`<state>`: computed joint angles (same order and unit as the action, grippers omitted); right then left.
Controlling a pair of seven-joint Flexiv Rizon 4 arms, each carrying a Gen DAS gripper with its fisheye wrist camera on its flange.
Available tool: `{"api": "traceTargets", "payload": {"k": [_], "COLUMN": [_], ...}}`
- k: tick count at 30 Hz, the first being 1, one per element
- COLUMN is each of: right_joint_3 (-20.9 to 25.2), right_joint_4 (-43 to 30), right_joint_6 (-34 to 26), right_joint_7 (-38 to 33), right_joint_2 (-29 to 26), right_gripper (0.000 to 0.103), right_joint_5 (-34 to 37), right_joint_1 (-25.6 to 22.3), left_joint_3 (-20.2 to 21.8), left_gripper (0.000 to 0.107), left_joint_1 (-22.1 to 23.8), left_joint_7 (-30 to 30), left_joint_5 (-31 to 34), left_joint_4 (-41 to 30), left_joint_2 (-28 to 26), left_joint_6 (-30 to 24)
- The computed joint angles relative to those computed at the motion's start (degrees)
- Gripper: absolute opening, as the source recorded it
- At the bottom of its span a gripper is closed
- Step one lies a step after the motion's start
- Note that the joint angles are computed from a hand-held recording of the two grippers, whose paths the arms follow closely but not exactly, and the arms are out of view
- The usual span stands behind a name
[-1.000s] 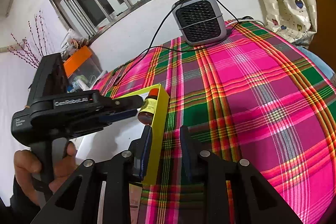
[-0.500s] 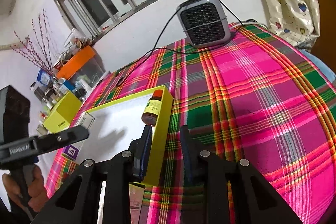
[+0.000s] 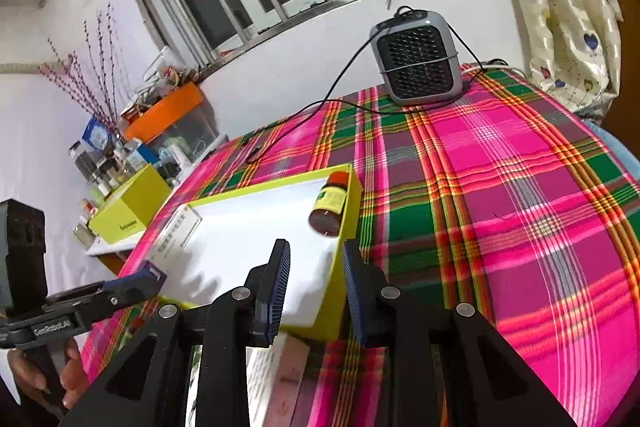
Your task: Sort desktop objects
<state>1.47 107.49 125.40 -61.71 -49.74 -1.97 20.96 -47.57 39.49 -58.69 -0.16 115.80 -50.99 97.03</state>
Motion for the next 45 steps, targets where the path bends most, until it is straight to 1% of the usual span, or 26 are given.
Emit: {"api": "traceTargets", "payload": {"k": [4, 6, 9, 10, 14, 17, 21, 25, 31, 34, 39, 42, 45], "right_joint_3": [-1.7, -0.9, -1.8, -2.9, -3.8, -5.2, -6.4, -6.8, -7.8, -8.7, -8.1, -9.8, -10.9], "right_joint_4": [4.2, 6.0, 8.6, 9.4, 11.0, 11.7, 12.3, 13.2, 13.2, 13.1, 12.7, 12.5, 12.4], "right_joint_6": [0.2, 0.5, -0.7, -1.6, -3.6, -4.4, -5.3, -5.3, -5.9, -6.9, -7.5, -8.3, -9.6], "right_joint_7": [-2.2, -2.7, -4.6, -5.6, -7.1, -8.0, -8.8, -9.6, -9.5, -9.5, -8.6, -8.8, -8.8], "right_joint_2": [2.5, 3.3, 4.8, 5.5, 6.8, 7.3, 7.9, 8.4, 8.5, 8.5, 8.0, 8.0, 8.2], "right_gripper": [0.028, 0.028, 0.028, 0.029, 0.033, 0.034, 0.034, 0.034, 0.034, 0.034, 0.034, 0.034, 0.034], "right_joint_5": [3.7, 3.7, 5.3, 6.5, 8.6, 10.6, 12.4, 13.3, 14.9, 15.4, 14.6, 15.0, 15.1], "right_joint_1": [4.1, 4.3, 7.0, 8.8, 11.4, 13.8, 15.5, 16.4, 17.6, 18.6, 18.0, 19.8, 20.8], "left_joint_3": [0.1, -0.5, -0.7, -0.6, -0.2, -0.2, 0.7, 2.2, 2.7, 3.5, 5.3, 5.9, 6.7], "left_gripper": [0.028, 0.028, 0.028, 0.028, 0.028, 0.028, 0.028, 0.028, 0.029, 0.029, 0.03, 0.031, 0.031], "left_joint_1": [1.7, 3.2, 5.1, 5.5, 6.9, 8.0, 9.0, 9.1, 9.2, 8.6, 7.0, 6.4, 5.5], "left_joint_7": [0.1, 0.0, -0.5, -0.8, -2.0, -2.6, -3.5, -4.9, -5.3, -5.4, -5.7, -5.7, -5.6], "left_joint_5": [1.4, 2.5, 4.4, 5.0, 6.4, 7.8, 8.6, 9.1, 10.1, 9.8, 9.1, 8.8, 9.0], "left_joint_4": [1.9, 3.0, 4.5, 4.8, 5.8, 6.4, 7.1, 7.3, 7.3, 7.4, 7.3, 7.1, 7.2], "left_joint_2": [-0.2, -0.8, -1.4, -1.5, -1.2, -1.2, -0.7, -0.2, -0.1, 0.3, 0.9, 0.9, 1.0], "left_joint_6": [1.7, 2.5, 4.3, 4.6, 5.2, 6.0, 6.5, 7.8, 6.9, 7.1, 7.0, 6.6, 7.3]}}
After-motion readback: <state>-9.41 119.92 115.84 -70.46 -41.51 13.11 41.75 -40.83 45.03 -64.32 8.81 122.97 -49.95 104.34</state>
